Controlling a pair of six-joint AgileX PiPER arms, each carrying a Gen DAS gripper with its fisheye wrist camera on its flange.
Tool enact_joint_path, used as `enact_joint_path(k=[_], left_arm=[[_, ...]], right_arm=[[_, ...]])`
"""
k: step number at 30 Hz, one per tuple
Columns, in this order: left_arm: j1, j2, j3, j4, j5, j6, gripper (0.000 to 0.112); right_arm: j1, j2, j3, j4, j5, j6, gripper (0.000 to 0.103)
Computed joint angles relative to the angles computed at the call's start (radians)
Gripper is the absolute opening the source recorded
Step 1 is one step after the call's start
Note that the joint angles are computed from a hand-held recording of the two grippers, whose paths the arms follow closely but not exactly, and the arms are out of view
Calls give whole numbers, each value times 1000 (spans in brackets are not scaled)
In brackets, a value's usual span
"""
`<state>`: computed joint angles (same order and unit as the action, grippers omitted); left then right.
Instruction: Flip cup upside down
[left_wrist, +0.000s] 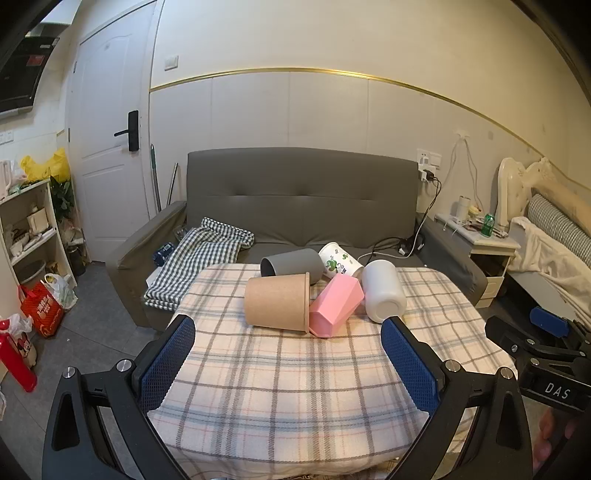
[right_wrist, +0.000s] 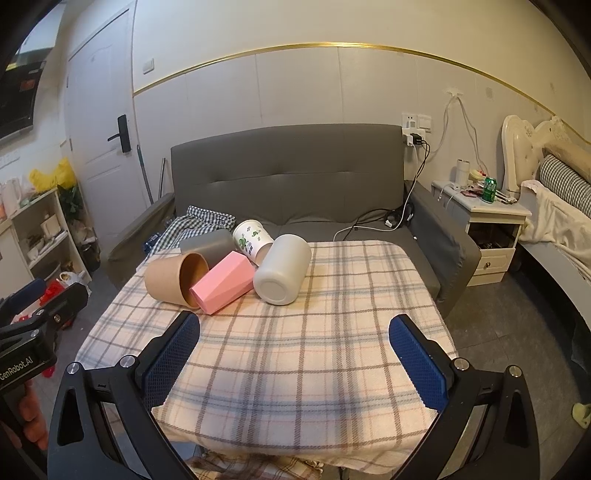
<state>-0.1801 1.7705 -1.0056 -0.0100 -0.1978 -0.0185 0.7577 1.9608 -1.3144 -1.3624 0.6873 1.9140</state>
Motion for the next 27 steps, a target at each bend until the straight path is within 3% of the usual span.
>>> enact_joint_path(k=[27], left_arm=[[4,-4,-10,-26,18,12,103]], right_arm=[[3,-3,0,23,4,-15,103]])
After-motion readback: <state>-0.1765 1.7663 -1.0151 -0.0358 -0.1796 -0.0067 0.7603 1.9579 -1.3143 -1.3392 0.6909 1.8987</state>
